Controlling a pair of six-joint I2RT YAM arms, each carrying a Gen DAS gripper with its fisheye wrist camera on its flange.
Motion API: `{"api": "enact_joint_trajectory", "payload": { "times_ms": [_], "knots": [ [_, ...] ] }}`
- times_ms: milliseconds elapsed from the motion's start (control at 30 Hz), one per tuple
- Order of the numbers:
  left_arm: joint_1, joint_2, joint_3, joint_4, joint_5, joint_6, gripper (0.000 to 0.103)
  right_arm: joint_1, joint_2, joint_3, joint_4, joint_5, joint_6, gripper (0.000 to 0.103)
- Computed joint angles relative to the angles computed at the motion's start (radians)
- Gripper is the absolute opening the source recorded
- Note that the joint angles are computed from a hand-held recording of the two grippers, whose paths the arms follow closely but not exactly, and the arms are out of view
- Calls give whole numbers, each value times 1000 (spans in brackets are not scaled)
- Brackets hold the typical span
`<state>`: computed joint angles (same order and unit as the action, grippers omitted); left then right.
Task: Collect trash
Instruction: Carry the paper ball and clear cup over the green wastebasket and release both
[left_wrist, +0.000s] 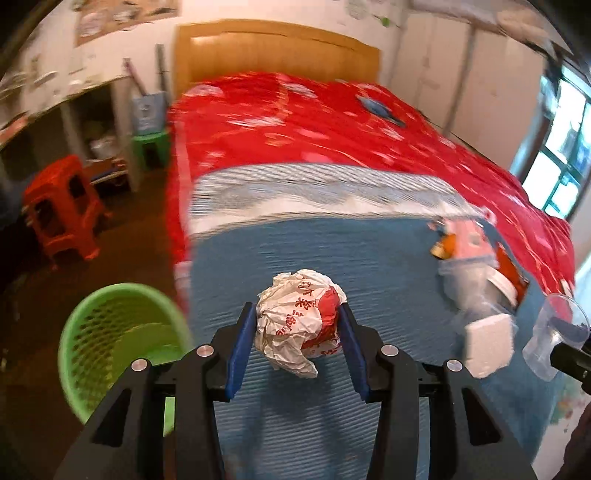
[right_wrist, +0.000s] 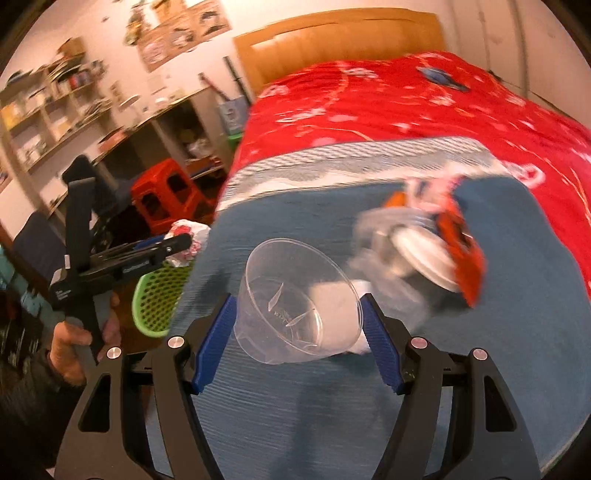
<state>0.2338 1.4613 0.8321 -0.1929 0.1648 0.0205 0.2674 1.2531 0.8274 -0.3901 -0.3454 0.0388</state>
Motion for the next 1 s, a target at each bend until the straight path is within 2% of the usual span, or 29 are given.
{"api": "enact_joint_trajectory", "payload": {
  "times_ms": [67, 200, 433, 600, 733, 1000],
  "knots": [
    [76, -30, -20, -9, -7, 32, 44, 56, 37, 27, 14, 15, 13, 68],
    [203, 4, -19, -11, -21, 96, 45, 183, 125, 92, 51, 49, 55, 68],
    [358, 214, 49, 18, -12, 133, 47, 338, 266, 214, 67, 100, 83, 68],
    [431, 309, 83, 38, -7, 135, 60, 412, 348, 285, 68, 129, 88, 68],
    [478, 296, 56, 53, 12, 138, 70, 451, 422, 346, 65, 133, 91, 68],
    [652, 193, 1, 37, 106, 150, 72, 545, 626, 533, 31, 144, 80, 68]
  ]
}}
